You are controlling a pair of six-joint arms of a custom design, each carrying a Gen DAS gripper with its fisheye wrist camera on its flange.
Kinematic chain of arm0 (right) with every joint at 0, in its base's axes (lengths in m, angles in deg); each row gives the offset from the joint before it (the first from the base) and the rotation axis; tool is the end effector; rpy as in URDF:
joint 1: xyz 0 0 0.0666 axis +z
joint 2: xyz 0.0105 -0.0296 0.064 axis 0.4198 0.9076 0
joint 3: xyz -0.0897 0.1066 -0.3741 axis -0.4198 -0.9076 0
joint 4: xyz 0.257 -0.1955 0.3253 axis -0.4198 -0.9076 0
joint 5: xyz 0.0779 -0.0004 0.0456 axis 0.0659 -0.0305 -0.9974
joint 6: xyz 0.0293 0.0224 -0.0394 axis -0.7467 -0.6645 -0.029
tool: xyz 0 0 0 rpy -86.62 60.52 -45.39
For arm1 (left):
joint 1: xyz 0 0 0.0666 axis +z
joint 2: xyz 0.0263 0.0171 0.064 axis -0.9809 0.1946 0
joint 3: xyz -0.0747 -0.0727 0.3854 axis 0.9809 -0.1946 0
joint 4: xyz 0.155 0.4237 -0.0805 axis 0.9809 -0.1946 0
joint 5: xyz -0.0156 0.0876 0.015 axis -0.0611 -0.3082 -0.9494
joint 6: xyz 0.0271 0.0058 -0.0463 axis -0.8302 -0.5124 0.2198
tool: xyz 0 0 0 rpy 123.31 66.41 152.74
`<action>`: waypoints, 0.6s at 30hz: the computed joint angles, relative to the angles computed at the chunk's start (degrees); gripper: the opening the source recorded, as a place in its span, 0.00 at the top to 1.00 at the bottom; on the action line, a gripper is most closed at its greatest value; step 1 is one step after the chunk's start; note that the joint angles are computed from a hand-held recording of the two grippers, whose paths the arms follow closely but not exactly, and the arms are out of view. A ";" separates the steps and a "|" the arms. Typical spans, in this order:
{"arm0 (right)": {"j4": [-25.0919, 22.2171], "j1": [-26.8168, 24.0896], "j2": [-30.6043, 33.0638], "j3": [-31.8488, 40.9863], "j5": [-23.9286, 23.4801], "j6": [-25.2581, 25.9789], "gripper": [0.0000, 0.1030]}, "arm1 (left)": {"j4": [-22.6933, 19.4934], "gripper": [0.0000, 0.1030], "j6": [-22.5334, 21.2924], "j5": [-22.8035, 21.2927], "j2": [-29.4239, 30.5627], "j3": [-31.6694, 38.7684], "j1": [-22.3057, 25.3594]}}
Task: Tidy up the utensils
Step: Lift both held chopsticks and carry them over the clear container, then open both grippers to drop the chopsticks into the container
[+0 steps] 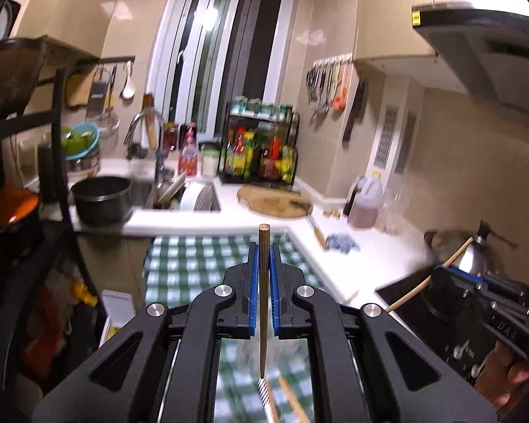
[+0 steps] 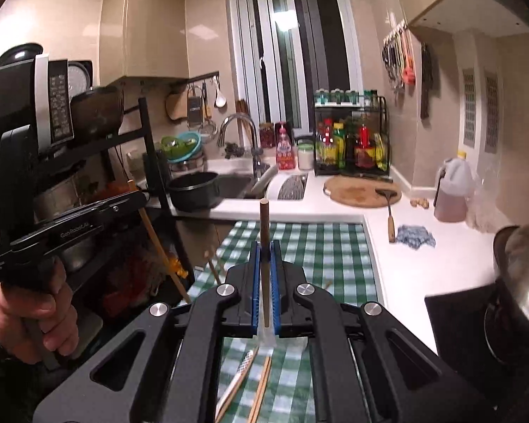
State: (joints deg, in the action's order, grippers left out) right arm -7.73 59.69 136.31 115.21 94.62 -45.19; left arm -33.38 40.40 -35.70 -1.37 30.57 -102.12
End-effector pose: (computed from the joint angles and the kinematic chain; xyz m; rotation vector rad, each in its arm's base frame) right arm 0.3068 0.1925 0.6341 0.0509 1.9492 0.1348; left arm 0.4108 -0.1846 0.6443 0.3923 1.9050 -0.5203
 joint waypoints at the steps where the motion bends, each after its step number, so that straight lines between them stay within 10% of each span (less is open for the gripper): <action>1: 0.98 -0.43 0.67 0.83 0.25 0.97 0.94 | 0.71 0.94 0.04 -0.29 0.93 1.04 -0.21; 18: 8.79 -7.46 7.01 -4.05 -4.49 3.78 0.95 | 6.98 0.94 -5.02 -5.06 10.43 0.62 -4.96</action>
State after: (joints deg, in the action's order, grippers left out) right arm 1.05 52.23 143.32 111.16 90.12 -41.41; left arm -26.39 35.38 -40.76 9.07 31.19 -107.07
